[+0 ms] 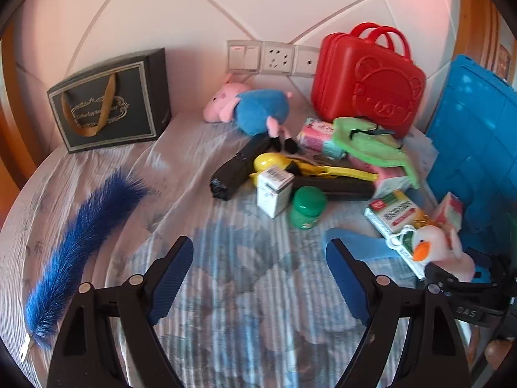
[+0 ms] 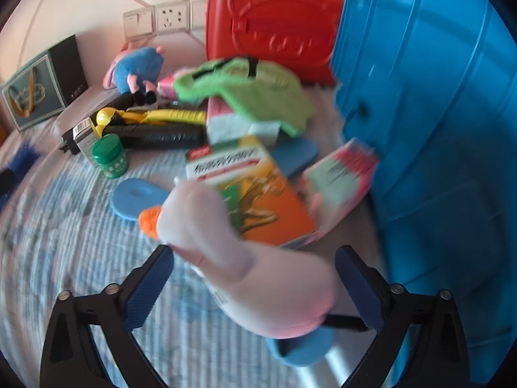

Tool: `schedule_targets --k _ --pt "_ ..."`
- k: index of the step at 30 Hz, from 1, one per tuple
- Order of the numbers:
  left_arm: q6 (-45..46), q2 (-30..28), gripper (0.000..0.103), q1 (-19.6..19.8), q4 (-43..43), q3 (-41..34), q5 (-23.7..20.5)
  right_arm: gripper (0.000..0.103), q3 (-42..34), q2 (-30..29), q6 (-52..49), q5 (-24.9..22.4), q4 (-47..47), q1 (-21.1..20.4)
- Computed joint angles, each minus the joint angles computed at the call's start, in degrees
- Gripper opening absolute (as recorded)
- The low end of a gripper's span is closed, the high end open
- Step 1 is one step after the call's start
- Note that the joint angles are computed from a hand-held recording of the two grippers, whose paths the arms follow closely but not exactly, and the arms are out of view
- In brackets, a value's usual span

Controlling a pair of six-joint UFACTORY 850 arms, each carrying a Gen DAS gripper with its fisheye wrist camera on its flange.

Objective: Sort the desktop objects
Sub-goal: 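Withdraw both grippers from the crate toward the remaining items on the bed, then grasp the white plush duck with the right gripper while the left gripper grasps the white barcoded box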

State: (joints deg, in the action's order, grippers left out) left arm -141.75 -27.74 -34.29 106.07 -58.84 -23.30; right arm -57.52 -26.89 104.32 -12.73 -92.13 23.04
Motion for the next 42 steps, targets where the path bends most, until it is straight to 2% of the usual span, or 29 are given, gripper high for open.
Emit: schedule_targets --k 3,5,8,12,14,17,20,26,29,31,34,37,41,42 --pt "0.5 -2.4 0.084 1.3 -1.1 -1.9 0.5 0.090 0.9 0.3 7.1 -0.5 -6.4 0.6" --pt "1.6 -5.4 0.084 2.0 -1.4 -4.9 0.1 0.070 0.7 0.0 5.7 -1.3 -4.5 0.9" --pt "2.0 -9.7 0.084 2.9 -0.1 -8.8 0.7 0.070 0.8 -0.1 8.9 0.1 -7.0 0.4" --pt "-1.9 -13.9 0.084 4.3 7.0 -12.0 2.2 0.070 1.4 -0.1 17.9 0.2 -16.1 0.0" --pt "0.4 -15.6 0.084 4.7 6.2 -13.7 2.8 0.070 1.8 0.1 23.1 0.3 -21.7 -0.3" --pt "-0.9 -17.2 0.084 5.6 8.5 -15.3 3.5 0.070 2.2 0.2 28.4 0.2 -27.2 -0.5" --pt "-9.1 -17.8 0.084 6.8 16.9 -16.1 5.7 0.070 2.6 0.4 32.5 0.0 -31.0 -0.6" --pt "-7.1 -19.4 0.084 7.7 17.1 -18.9 7.6 0.070 2.5 0.4 33.8 0.1 -31.4 -0.6" --pt "-8.2 -19.8 0.077 8.1 18.4 -19.3 8.5 0.070 2.5 0.4 34.2 0.2 -31.8 -0.5" --pt "-1.1 -20.0 0.063 7.7 11.8 -19.8 7.7 0.070 2.6 0.4 36.6 0.4 -34.1 -0.6" --pt "3.0 -20.0 0.046 7.5 7.6 -19.8 6.9 0.068 2.7 0.4 39.5 -0.6 -37.2 0.0" --pt "3.9 -20.1 0.044 7.8 6.2 -19.9 8.0 0.066 1.8 -0.3 37.2 -0.1 -35.0 0.5" --pt "1.1 -19.9 0.039 8.0 9.5 -19.4 8.2 0.063 1.1 -0.7 37.2 1.2 -34.3 0.4" --pt "-0.1 -19.8 0.035 8.1 10.9 -19.2 8.4 0.062 1.0 -0.7 37.3 1.5 -34.4 0.4"
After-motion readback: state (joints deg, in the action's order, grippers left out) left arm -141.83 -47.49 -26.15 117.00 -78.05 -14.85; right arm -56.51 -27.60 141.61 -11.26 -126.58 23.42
